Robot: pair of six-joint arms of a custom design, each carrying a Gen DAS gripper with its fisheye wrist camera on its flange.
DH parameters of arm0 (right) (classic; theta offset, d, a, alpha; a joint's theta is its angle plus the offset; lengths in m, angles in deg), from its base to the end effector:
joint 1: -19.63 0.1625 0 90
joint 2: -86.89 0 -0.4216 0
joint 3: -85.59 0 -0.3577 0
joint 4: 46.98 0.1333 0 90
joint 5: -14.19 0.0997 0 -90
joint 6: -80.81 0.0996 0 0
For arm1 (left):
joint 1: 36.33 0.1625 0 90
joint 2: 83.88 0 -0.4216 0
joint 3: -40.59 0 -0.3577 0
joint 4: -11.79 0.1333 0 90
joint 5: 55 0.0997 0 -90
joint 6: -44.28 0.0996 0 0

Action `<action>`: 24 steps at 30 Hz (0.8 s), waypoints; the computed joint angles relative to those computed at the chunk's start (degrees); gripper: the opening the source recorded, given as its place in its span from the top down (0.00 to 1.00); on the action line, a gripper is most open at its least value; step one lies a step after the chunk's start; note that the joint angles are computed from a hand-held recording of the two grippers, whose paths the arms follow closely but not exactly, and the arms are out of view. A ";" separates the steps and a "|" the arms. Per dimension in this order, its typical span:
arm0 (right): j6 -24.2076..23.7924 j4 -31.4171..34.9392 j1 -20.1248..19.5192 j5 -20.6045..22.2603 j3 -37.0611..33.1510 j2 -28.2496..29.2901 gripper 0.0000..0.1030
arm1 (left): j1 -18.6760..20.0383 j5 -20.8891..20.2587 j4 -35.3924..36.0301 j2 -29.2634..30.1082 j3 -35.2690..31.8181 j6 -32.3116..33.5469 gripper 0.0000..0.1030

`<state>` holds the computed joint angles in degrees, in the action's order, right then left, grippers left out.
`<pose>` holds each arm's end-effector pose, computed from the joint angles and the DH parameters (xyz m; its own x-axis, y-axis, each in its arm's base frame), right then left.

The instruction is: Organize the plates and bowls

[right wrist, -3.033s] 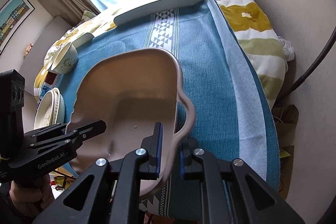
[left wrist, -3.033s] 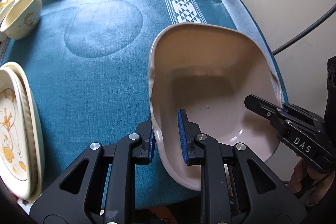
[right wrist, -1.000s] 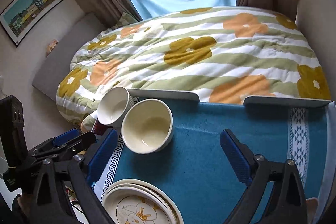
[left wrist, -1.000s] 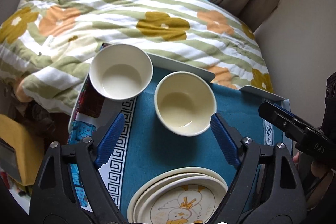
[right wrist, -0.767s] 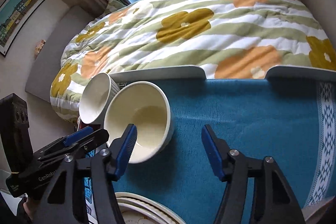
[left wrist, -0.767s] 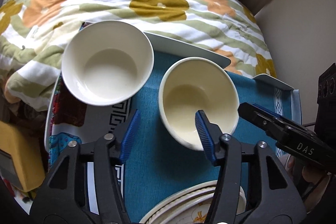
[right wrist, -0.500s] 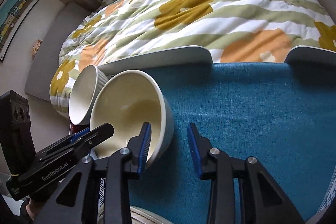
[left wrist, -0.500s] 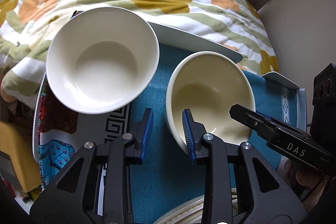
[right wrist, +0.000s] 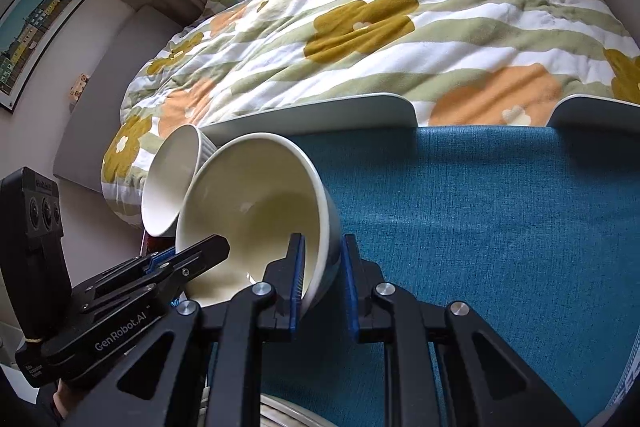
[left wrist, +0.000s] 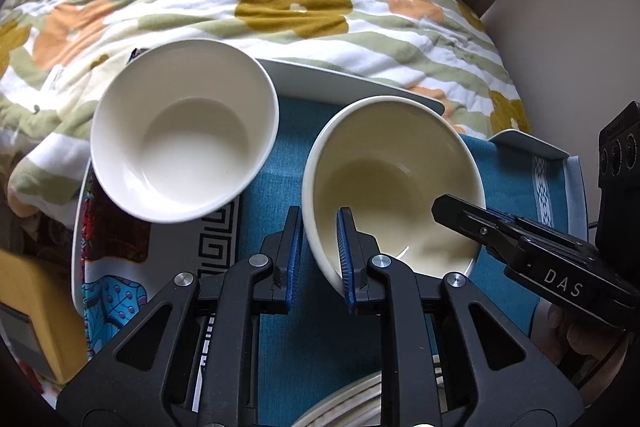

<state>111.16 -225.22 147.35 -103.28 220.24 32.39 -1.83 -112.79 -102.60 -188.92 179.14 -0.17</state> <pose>0.3243 -0.2765 0.0798 -0.9460 -0.0284 0.3230 -0.1480 0.9241 -0.3522 -0.1202 -0.3088 0.2732 -0.8622 0.1403 -0.4867 0.2940 0.9210 -0.2554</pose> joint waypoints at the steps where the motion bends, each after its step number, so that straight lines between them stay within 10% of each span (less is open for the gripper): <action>1: 0.21 0.41 0.51 -0.36 0.01 -0.54 0.84 | -0.99 0.16 0.85 -0.39 -0.30 -0.59 0.85; 16: 3.23 11.96 10.52 -6.53 3.64 -19.58 0.84 | -26.11 0.41 16.50 -0.58 -6.00 -21.08 0.85; 24: 7.41 28.78 16.41 -10.49 7.07 -37.79 0.84 | -38.49 -2.75 12.20 7.77 -6.40 -32.45 0.85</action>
